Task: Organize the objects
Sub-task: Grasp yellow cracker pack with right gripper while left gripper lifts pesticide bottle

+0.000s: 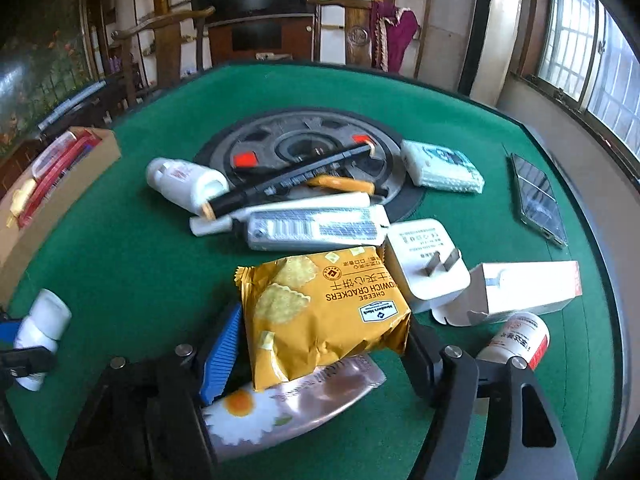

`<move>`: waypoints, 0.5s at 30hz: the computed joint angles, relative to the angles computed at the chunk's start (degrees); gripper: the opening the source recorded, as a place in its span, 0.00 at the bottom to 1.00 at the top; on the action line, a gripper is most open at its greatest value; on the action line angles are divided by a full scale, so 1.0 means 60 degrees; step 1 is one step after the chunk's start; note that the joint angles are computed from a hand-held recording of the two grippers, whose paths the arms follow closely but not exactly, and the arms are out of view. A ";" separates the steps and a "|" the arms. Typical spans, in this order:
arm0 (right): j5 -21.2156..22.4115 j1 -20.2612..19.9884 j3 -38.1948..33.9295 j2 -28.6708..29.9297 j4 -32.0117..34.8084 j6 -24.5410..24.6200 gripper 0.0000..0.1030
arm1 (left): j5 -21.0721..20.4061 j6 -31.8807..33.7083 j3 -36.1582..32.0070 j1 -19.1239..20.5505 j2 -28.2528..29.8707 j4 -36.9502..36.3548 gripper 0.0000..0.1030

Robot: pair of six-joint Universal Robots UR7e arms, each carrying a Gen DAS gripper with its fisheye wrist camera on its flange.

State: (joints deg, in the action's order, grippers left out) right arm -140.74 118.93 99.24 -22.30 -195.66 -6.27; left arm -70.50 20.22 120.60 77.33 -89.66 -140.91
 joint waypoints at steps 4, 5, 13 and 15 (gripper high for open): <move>0.0277 0.0118 -0.0050 0.0065 -0.0594 -0.0379 0.74 | -0.0047 -0.0052 -0.0009 0.0026 0.0009 -0.0025 0.32; 0.0403 0.0109 -0.0034 0.0046 -0.0603 -0.0361 0.74 | -0.0068 -0.0080 -0.0016 0.0036 0.0010 -0.0016 0.32; 0.1098 0.0273 -0.0103 0.0081 -0.0404 -0.0013 0.74 | -0.0254 -0.0260 -0.0086 0.0100 0.0001 0.0092 0.32; 0.1212 0.0395 -0.0214 0.0170 -0.0459 -0.0034 0.74 | -0.0292 -0.0256 -0.0068 0.0097 -0.0067 0.0061 0.32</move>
